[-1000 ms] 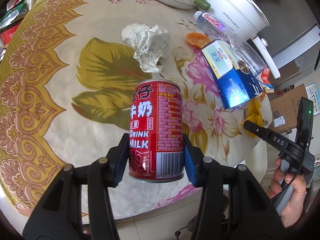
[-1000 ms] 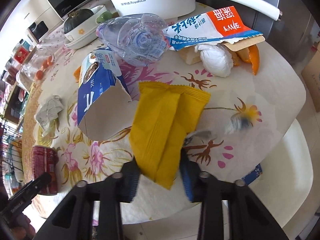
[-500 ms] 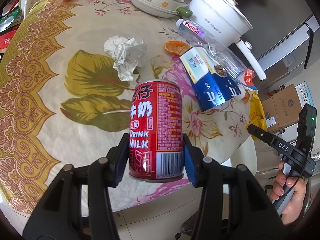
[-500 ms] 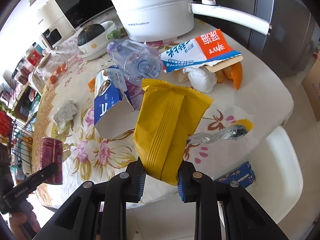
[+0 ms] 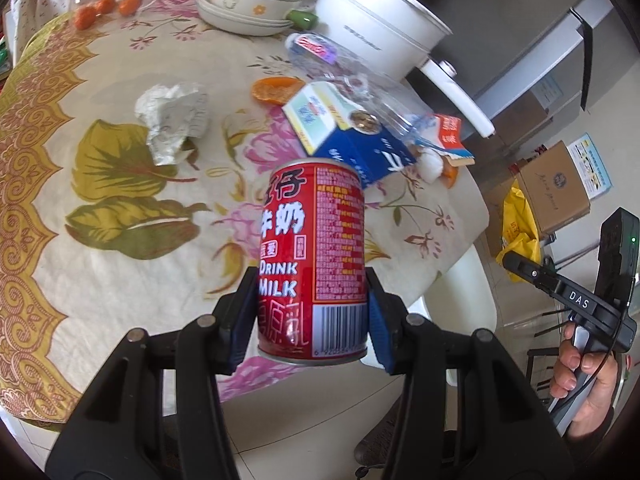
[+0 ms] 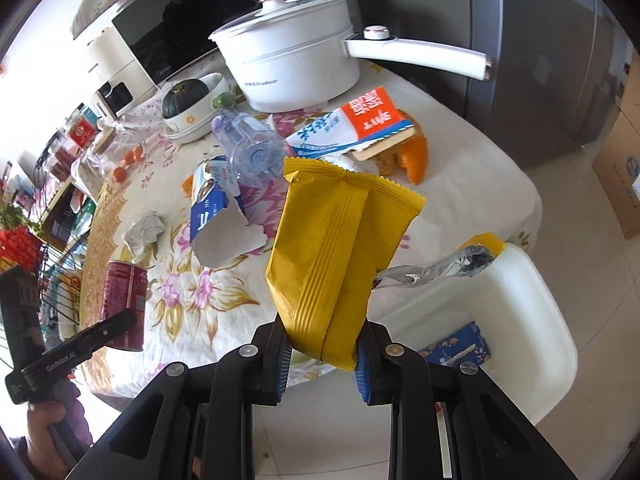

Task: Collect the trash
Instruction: 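Carry the red can over the bin and release it with the left tool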

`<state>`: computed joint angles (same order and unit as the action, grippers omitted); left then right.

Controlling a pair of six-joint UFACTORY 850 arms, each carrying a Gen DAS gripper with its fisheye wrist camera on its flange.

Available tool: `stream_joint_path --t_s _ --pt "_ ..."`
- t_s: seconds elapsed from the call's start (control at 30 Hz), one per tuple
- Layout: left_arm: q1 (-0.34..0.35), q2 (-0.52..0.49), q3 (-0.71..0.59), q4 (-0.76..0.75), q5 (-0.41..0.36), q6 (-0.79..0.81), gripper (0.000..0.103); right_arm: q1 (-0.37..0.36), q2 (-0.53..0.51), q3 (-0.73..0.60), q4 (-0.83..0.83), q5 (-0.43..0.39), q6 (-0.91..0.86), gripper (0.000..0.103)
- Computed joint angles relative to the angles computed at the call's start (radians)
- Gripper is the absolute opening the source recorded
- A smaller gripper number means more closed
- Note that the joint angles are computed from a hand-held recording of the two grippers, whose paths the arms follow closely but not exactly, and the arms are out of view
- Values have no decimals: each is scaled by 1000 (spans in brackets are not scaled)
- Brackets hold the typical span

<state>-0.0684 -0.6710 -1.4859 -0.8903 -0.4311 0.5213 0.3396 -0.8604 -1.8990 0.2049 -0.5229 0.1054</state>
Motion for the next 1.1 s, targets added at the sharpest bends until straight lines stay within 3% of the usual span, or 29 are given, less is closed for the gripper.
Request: stream_joint_path --t_s 0.7,1.1 --pt "-196 -131 -186 80 -77 -6 51 -134 191 345 -61 99 33 27" --pt "-288 -237 -322 122 -115 -31 51 -196 230 440 -89 104 42 27"
